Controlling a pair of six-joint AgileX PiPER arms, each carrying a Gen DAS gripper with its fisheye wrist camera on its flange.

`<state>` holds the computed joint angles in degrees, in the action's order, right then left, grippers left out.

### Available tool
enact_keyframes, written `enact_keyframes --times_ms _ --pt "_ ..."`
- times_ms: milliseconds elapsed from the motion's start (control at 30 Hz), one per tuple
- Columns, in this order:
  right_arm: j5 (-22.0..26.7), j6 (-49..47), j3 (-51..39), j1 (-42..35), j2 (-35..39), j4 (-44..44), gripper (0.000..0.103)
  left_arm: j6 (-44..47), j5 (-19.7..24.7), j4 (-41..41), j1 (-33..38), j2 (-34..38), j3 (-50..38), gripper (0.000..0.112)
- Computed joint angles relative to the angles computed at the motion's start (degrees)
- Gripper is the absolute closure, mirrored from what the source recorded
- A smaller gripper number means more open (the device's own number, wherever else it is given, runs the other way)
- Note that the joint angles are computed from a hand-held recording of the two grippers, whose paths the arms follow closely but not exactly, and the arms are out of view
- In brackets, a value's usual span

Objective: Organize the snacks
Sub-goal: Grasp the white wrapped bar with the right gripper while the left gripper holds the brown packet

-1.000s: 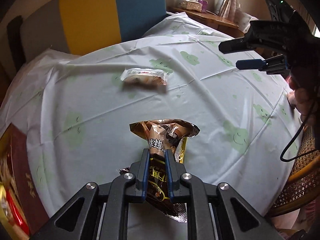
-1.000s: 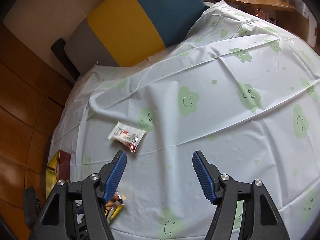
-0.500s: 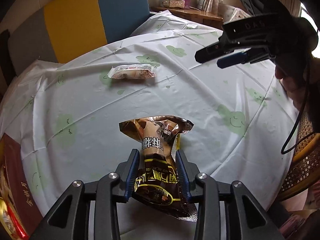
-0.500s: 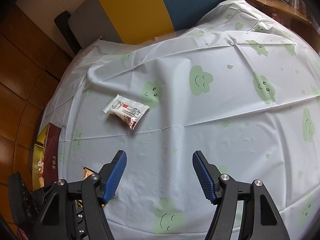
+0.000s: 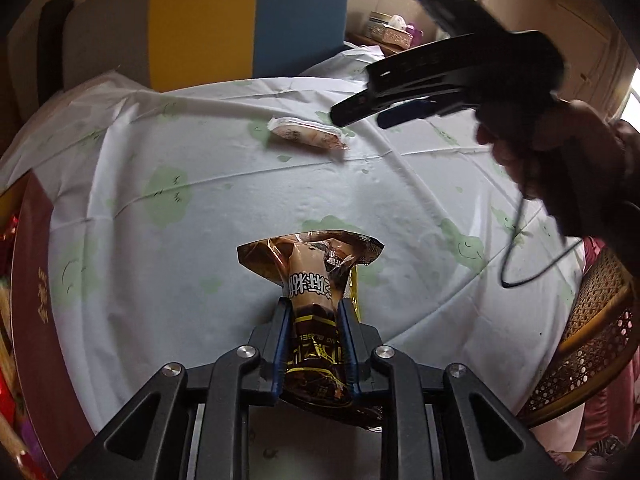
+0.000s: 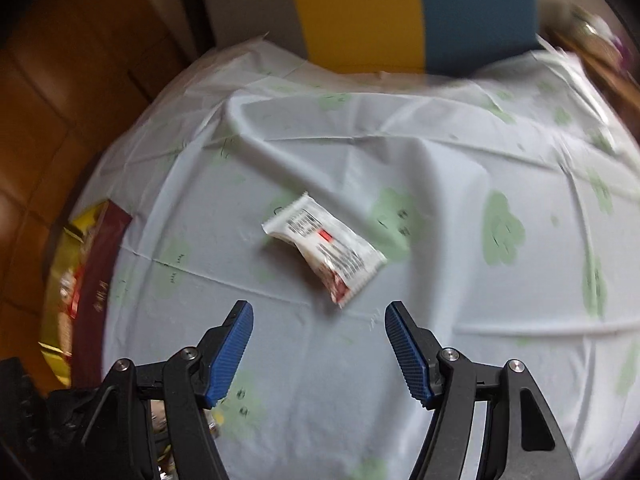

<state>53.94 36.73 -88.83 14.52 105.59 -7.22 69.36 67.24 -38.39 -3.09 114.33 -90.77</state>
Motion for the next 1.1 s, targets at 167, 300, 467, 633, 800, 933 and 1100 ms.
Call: enact_keyframes --times_ms 167,300,467,633,800,933,1100 --pt "6.9 -5.3 -13.6 0.2 10.9 -3.9 0.034 -0.1 1.3 -0.9 1.6 0.7 -0.5 0.089" --pt "10.9 -9.7 -21.3 -0.7 16.2 -4.0 0.034 -0.6 1.9 -1.5 1.8 1.5 -1.2 0.089" --pt "11.3 -11.8 -20.9 -2.3 17.4 -0.9 0.035 -0.7 2.3 -2.2 2.2 2.2 -1.6 0.089" --pt "7.8 -11.2 -13.4 -1.4 12.3 1.0 0.064 -0.9 2.3 -2.7 2.6 2.6 -1.7 0.089" --pt "5.3 -8.0 -2.8 4.2 5.5 1.0 0.064 -0.4 1.0 -3.2 2.7 1.6 -0.2 0.089" --pt "0.9 -2.8 6.3 8.5 -0.1 -0.5 0.062 0.7 -1.5 -2.3 2.4 -1.5 3.1 0.091" --pt "-4.1 -0.6 12.1 8.5 -3.3 -0.4 0.062 1.8 -1.5 -3.1 3.1 -4.5 5.0 0.091"
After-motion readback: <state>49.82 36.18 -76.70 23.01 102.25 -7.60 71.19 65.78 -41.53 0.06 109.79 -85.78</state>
